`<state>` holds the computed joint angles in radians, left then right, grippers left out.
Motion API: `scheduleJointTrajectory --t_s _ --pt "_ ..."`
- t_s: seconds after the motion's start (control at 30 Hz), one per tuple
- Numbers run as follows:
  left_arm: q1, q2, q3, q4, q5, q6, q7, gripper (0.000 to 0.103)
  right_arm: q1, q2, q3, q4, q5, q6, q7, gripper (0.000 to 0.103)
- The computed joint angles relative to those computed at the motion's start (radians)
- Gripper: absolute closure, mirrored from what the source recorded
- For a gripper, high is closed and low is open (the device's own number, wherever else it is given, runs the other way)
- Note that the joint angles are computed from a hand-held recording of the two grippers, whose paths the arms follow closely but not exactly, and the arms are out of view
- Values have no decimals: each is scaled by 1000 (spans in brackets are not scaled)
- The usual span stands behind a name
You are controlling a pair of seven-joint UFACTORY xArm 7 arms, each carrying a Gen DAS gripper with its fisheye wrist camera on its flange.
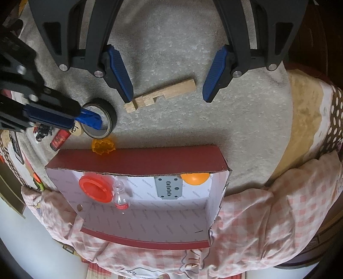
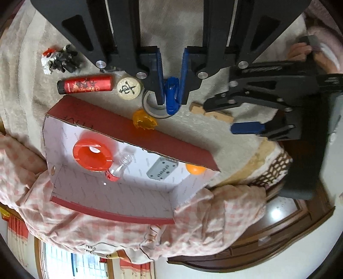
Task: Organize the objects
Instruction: 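Close the right gripper on the blue marker and lift it out of the tape roll, then close the left gripper on the wooden stick while the right gripper holds the blue marker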
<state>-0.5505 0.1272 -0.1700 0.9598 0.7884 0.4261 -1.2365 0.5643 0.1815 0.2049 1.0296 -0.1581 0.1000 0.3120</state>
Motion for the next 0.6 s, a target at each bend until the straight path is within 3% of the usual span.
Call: scheduleJointTrajectory --t_s 0.13,0.33,0.6 --pt "-1 0 -1 0 -1 1 0 35 -64 -54 94 -61 150 5 -137 88" --pt "-7 17 -3 13 -17 10 17 35 -30 -88 65 -124 150 31 -112 88" --pt "-21 14 -2 1 -39 31 43 35 -51 -45 90 -121 256 32 -170 88"
